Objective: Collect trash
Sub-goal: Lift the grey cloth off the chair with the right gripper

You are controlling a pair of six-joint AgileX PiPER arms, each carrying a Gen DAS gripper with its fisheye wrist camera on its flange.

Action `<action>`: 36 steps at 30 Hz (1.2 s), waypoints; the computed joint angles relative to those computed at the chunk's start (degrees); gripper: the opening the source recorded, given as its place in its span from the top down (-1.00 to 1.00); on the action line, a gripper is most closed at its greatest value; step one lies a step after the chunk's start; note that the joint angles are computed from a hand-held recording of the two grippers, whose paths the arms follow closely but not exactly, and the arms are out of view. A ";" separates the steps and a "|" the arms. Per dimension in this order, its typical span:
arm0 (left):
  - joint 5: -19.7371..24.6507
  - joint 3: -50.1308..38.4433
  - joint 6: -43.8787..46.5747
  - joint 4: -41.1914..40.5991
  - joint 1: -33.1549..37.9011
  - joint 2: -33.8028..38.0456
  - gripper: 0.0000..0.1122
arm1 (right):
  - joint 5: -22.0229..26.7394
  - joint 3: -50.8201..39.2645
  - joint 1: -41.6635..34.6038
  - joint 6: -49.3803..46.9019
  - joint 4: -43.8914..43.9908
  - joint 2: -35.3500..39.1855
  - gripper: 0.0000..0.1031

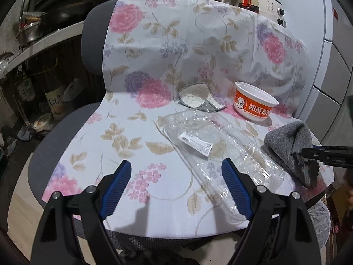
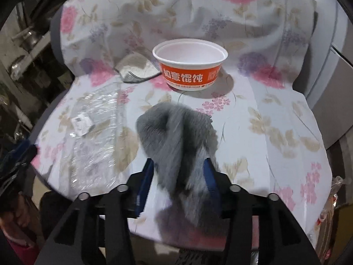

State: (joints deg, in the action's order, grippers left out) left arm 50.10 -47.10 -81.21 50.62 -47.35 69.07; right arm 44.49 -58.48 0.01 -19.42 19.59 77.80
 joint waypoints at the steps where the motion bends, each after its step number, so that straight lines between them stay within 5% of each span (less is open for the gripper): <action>1: 0.09 0.16 -0.40 0.24 -0.29 -0.18 -0.45 | -0.11 1.22 -1.10 -1.67 1.71 -2.17 -0.12; 6: 0.64 0.34 -1.24 0.88 -2.04 -0.41 -0.45 | -1.13 5.06 -5.54 -5.40 5.28 -14.82 -0.15; 11: -5.68 0.47 0.78 -2.89 -1.40 1.95 -0.38 | -1.36 6.75 -9.37 -11.12 13.00 -16.61 -0.15; 15: -6.09 -1.90 -0.76 -2.54 -2.15 7.64 -0.22 | -0.97 7.92 -10.05 -13.48 15.66 -14.26 -0.15; 19: -1.90 -4.14 -0.26 -1.78 -2.20 11.61 -0.16 | -1.79 8.92 -9.14 -12.79 15.01 -14.63 -0.15; 28: 4.13 -2.01 2.28 -1.71 6.25 7.42 -0.02 | -2.96 8.63 -8.00 -11.79 14.39 -13.51 -0.15; 32: -5.66 0.28 6.59 -8.30 10.78 1.46 -0.02 | -3.61 8.75 -7.01 -11.38 14.56 -13.02 -0.15; 36: -7.04 -1.60 5.06 -7.25 5.41 5.59 -0.04 | -4.57 8.72 -6.02 -10.56 14.20 -12.04 -0.15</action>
State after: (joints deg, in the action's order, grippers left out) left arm 43.06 -48.70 -76.16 43.37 -41.94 74.66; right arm 39.93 -49.76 -6.01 -29.98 33.79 65.76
